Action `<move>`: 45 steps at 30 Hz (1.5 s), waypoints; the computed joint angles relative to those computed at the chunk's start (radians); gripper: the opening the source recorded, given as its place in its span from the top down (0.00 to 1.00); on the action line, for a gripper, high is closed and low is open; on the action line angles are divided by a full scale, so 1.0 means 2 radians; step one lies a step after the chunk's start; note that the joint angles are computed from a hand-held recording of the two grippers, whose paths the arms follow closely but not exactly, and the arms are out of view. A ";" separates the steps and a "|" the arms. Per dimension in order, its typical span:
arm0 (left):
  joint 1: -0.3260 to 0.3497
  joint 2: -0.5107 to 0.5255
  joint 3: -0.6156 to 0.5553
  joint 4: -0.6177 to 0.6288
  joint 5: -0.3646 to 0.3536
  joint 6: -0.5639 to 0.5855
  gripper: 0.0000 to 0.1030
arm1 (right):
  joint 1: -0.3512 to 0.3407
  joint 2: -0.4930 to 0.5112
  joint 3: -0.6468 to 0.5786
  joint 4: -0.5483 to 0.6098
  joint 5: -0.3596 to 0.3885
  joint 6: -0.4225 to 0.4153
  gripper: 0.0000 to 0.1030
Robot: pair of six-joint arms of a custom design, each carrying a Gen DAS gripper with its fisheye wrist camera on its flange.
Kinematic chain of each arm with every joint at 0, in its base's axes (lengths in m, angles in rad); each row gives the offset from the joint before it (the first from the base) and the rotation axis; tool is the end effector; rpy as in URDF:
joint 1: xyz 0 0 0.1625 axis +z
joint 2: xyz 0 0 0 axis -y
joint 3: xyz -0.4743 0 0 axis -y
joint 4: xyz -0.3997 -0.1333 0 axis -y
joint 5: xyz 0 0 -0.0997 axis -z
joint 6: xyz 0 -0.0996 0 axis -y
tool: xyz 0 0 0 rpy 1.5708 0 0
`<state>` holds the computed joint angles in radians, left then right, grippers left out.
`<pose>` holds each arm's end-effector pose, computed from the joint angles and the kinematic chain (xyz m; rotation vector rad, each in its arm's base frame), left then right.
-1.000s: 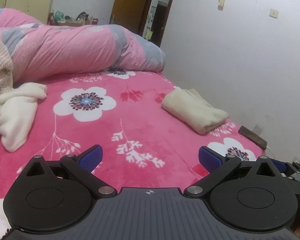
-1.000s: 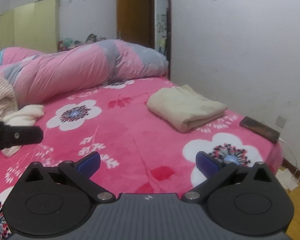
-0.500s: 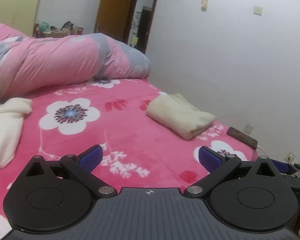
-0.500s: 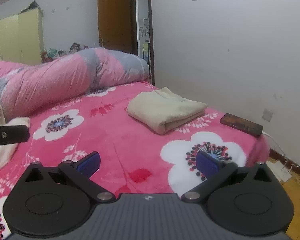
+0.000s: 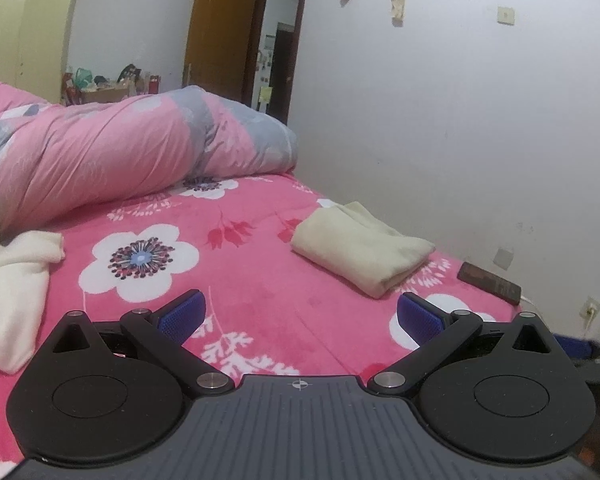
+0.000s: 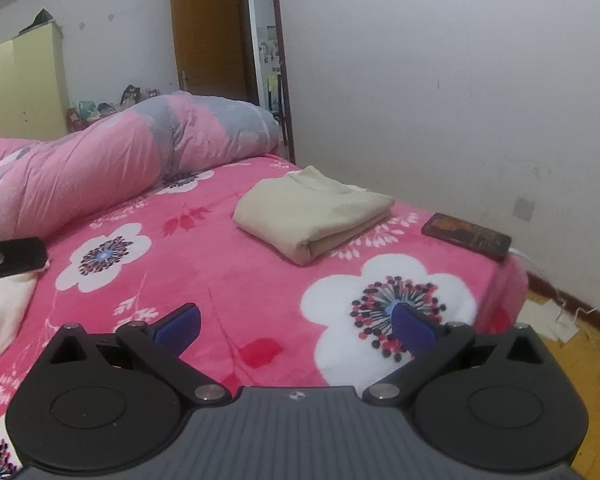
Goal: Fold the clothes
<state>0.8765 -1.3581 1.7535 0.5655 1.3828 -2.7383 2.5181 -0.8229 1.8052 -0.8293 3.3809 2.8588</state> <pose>-0.1669 -0.4379 0.3348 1.4396 2.5194 -0.9430 0.4321 -0.2657 0.0828 -0.3678 -1.6900 1.4321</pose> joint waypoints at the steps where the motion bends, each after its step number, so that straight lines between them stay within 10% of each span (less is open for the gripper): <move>1: 0.000 0.000 0.002 -0.002 -0.002 -0.003 0.00 | 0.001 0.002 0.000 0.003 0.001 0.007 0.00; 14: -0.004 -0.001 0.015 -0.009 -0.025 -0.019 0.00 | -0.002 0.029 -0.033 0.086 0.038 0.079 0.00; 45: -0.019 0.015 0.010 0.007 -0.048 -0.043 0.00 | -0.015 0.039 -0.055 0.134 0.050 0.095 0.00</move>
<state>0.8377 -1.3280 1.7730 0.5793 1.2867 -2.8240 2.4880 -0.7445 1.6950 -0.5607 3.4810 3.0479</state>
